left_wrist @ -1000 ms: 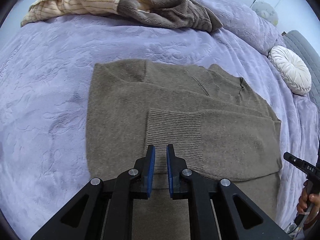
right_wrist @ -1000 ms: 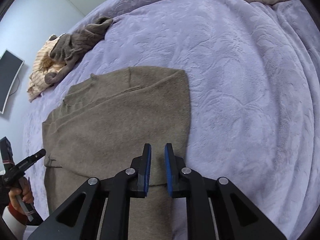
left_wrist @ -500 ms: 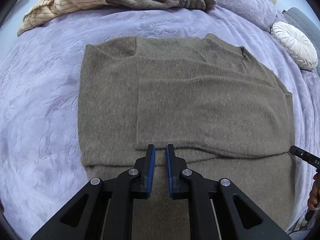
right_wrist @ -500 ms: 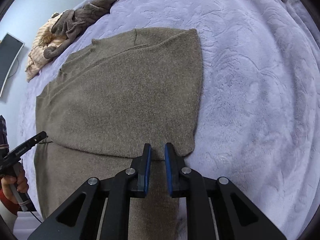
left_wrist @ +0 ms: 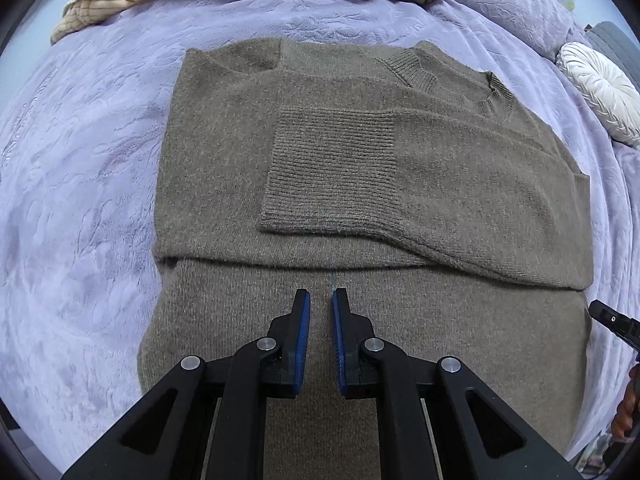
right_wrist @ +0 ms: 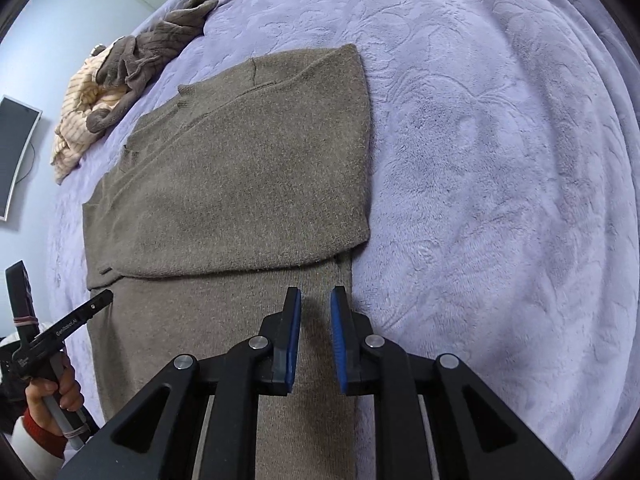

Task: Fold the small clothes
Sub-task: 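Open both tools and release the folded sweater, then move both open tools to the sweater hem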

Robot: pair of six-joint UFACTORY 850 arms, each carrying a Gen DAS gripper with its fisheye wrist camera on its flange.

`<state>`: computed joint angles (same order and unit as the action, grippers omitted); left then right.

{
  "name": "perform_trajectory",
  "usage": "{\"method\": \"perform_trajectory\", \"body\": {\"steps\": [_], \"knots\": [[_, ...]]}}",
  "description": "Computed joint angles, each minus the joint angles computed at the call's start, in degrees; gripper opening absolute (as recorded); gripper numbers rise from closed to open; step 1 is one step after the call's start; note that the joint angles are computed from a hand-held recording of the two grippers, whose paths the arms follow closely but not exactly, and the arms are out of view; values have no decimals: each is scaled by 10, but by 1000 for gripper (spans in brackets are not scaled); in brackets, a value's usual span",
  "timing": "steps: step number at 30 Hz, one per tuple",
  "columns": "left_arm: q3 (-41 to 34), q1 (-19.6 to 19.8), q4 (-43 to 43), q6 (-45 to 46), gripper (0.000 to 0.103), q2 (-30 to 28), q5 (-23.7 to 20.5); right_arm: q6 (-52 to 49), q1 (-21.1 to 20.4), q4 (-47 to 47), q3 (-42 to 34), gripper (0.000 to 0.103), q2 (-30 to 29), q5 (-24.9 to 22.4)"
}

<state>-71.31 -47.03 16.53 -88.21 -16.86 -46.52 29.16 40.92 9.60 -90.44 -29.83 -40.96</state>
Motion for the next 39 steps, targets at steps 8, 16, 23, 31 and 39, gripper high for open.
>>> {"method": "perform_trajectory", "body": {"steps": [8, 16, 23, 31, 39], "knots": [[-24, -15, 29, -38, 102, -11, -51, 2, 0, 7, 0, 23, 1, 1], [-46, -19, 19, -10, 102, -23, -78, -9, -2, 22, 2, 27, 3, 4], [-42, -21, -33, 1, 102, -15, -76, -21, -2, 40, 11, 27, 12, 5], [-11, -69, -52, -45, 102, 28, -84, -46, -2, 92, 36, 54, 37, -5], [49, -116, -89, -108, 102, 88, -95, -28, 14, 124, 90, 54, 76, -33]]}}
